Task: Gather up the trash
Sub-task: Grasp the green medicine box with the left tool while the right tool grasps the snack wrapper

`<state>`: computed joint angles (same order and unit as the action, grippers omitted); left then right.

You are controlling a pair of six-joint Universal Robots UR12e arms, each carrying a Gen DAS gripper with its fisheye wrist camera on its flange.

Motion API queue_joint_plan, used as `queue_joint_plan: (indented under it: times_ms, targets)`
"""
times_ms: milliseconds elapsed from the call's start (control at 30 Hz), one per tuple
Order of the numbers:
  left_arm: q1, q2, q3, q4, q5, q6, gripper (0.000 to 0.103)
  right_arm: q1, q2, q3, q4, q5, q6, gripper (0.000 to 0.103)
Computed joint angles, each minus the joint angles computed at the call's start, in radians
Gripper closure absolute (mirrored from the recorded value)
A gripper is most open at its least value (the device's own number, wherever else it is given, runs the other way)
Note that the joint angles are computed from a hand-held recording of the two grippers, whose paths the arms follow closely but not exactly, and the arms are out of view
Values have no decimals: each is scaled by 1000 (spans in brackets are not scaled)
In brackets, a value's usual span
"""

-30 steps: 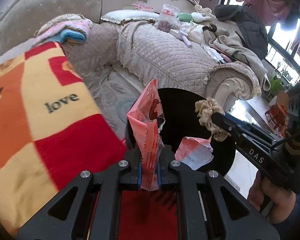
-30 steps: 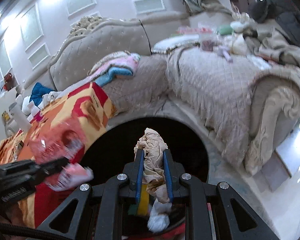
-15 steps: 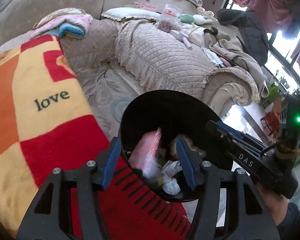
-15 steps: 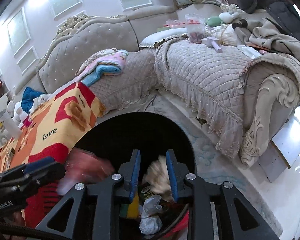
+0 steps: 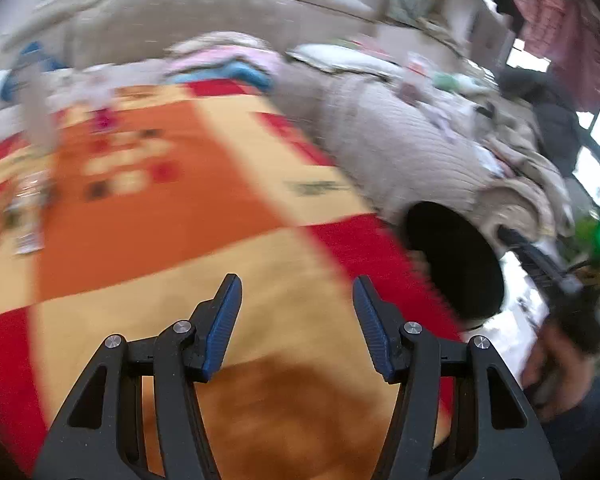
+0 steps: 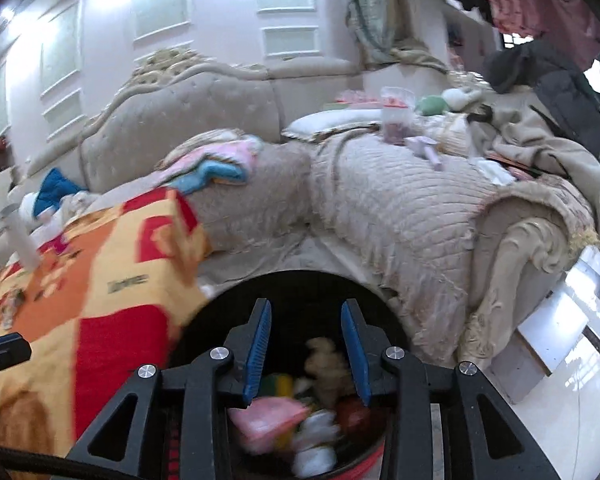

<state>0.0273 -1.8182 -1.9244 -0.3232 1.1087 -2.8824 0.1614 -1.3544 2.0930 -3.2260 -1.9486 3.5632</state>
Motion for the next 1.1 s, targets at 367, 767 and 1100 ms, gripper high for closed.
queue_joint_plan:
  times_ms: [367, 767, 1100]
  targets:
    - [231, -61, 17, 78, 136, -109, 47, 112, 123, -289, 216, 499, -118, 55]
    - [258, -104, 36, 86, 199, -242, 22, 211, 455, -758, 479, 631, -155, 52]
    - [253, -104, 46, 53, 189, -201, 7, 225, 503, -836, 551, 570, -190, 86]
